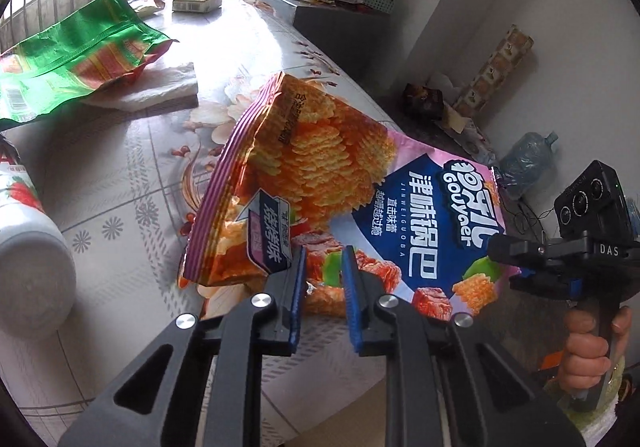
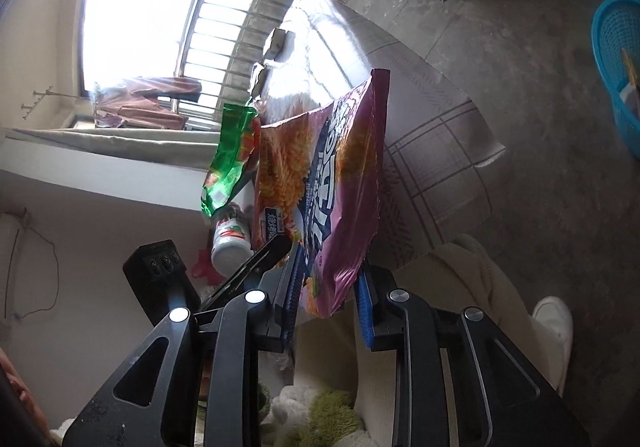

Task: Collect trash
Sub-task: 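Grasp the pink snack bag with the right tool and lift it, then grasp the green snack bag with the left tool while the right tool holds the pink bag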

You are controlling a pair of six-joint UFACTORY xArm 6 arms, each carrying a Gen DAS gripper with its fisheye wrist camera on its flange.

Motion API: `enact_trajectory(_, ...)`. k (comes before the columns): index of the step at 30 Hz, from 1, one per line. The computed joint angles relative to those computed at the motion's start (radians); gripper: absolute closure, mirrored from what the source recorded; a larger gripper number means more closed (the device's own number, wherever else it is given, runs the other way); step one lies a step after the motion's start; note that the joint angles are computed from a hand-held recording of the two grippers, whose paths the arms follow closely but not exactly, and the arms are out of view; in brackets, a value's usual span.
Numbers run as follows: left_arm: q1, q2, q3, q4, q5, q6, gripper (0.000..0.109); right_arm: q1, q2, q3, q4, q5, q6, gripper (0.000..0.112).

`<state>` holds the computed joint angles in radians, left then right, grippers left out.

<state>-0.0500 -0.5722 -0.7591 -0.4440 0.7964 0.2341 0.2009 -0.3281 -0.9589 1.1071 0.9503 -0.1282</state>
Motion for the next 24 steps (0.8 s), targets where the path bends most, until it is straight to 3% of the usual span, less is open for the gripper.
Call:
enact_trajectory(2, -0.002, 0.003, -0.006, 0.011, 0.004, -0.009, 0.091, 0.014, 0.022, -0.012, -0.004, -0.011, -0.001, 0.088)
enact_trajectory(5, -0.009, 0.003, -0.011, 0.024, 0.008, -0.023, 0.091, 0.032, 0.028, -0.017, -0.017, -0.049, 0.003, 0.102)
enact_trajectory(10, -0.012, -0.022, -0.030, 0.050, 0.000, 0.033, 0.090, 0.036, 0.025, -0.015, -0.026, -0.072, -0.002, 0.104)
enact_trajectory(12, 0.013, -0.041, -0.042, 0.063, -0.019, 0.062, 0.080, 0.033, 0.024, -0.014, -0.030, -0.072, 0.000, 0.104)
enact_trajectory(15, 0.104, -0.043, -0.086, 0.079, -0.036, 0.054, 0.073, 0.035, 0.033, -0.021, -0.040, -0.071, 0.005, 0.104)
enact_trajectory(19, 0.289, 0.002, -0.153, 0.055, -0.068, -0.019, 0.065, 0.031, 0.036, -0.019, -0.029, -0.059, -0.001, 0.104)
enact_trajectory(24, 0.542, 0.147, -0.273, -0.264, 0.100, -0.002, 0.065, 0.030, 0.042, -0.021, -0.021, -0.050, 0.004, 0.104)
